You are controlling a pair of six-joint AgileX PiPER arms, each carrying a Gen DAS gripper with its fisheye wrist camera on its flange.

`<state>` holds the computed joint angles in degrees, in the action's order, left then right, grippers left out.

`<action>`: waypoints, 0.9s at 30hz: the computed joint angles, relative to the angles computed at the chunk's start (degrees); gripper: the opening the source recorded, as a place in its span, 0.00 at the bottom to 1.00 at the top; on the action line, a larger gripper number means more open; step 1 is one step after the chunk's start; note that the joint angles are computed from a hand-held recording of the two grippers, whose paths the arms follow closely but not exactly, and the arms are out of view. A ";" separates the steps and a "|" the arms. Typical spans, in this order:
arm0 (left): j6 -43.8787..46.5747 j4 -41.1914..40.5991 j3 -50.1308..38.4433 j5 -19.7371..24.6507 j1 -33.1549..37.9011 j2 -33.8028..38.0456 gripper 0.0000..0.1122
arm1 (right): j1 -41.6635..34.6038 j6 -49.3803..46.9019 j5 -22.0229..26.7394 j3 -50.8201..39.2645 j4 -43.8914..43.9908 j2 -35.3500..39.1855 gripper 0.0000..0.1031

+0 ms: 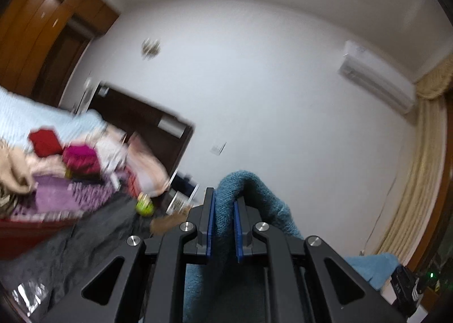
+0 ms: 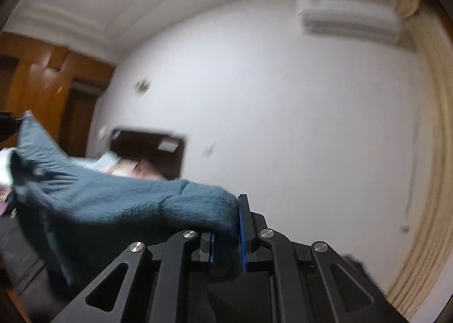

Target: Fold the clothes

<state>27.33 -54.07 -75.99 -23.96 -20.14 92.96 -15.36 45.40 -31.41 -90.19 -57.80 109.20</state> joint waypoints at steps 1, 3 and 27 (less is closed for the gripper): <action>1.58 -0.19 0.19 -1.90 -1.49 -0.95 0.12 | -0.25 -2.38 -0.50 0.60 4.16 -1.06 0.13; 4.93 -1.04 0.74 -5.85 -4.49 -2.98 0.12 | -0.67 -6.47 -1.50 1.47 11.51 -3.00 0.13; 7.73 6.83 5.33 -7.48 -12.66 -10.44 0.12 | 1.08 -45.33 -11.32 10.14 52.21 -18.76 0.13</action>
